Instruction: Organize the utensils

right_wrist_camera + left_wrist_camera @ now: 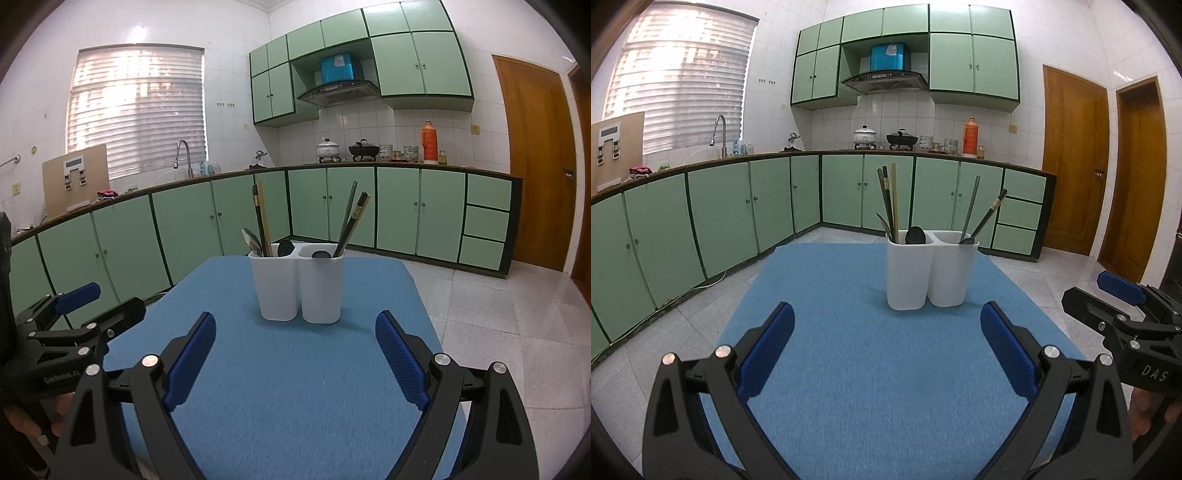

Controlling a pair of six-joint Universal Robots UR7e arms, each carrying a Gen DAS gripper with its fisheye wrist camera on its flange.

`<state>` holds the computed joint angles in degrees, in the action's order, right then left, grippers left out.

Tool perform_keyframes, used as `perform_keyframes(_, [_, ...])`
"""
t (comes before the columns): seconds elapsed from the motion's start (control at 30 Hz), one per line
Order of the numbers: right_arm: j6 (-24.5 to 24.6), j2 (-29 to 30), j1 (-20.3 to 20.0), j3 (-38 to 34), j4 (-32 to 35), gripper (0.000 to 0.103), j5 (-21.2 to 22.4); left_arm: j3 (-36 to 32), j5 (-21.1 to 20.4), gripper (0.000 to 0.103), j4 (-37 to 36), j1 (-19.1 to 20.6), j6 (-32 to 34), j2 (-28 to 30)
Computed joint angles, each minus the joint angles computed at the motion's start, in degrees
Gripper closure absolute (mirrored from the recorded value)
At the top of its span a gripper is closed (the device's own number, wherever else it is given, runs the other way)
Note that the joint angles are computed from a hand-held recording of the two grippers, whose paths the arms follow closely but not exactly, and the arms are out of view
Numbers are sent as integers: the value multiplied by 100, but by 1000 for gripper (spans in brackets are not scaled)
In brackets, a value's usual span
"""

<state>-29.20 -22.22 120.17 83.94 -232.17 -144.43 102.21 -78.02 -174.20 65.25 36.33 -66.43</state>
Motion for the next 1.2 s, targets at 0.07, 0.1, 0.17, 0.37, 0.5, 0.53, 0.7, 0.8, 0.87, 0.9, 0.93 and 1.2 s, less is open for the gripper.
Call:
perform_keyframes(0.07, [-13,4,2,3,-22,17,0,-11,-7,5,5,-8,-3,2])
perform_keyframes(0.1, [-14,-3,1,9,-18,17,4,-17,-15,5,8,-8,-3,4])
perform_keyframes(0.17, [-23,-4,3,3,-13,17,7,-12,-20,5,-14,-6,6,4])
perform_keyframes(0.37, [-52,12,18,-30,-3,17,24,-9,-38,5,-3,1,30,3])
perform_keyframes(0.5, [-58,16,22,-44,17,17,23,-6,-18,5,-26,-7,23,7])
perform_keyframes(0.53, [-65,24,28,-58,27,17,21,-9,-18,5,-25,-8,13,7])
perform_keyframes(0.7, [-72,40,31,-95,57,17,18,-16,-19,5,-29,-8,1,13])
perform_keyframes(0.8, [-69,42,33,-98,62,17,17,-18,-20,5,-33,-7,1,14])
perform_keyframes(0.87, [-79,37,32,-90,54,17,16,-17,-17,5,-44,-7,3,18])
perform_keyframes(0.9, [-79,40,33,-96,60,17,18,-23,-20,5,-42,-1,2,18])
perform_keyframes(0.93, [-80,42,33,-103,63,17,18,-30,-25,5,-39,1,-3,20])
perform_keyframes(1.2, [-85,49,35,-117,62,17,13,-45,-26,5,-40,9,5,21])
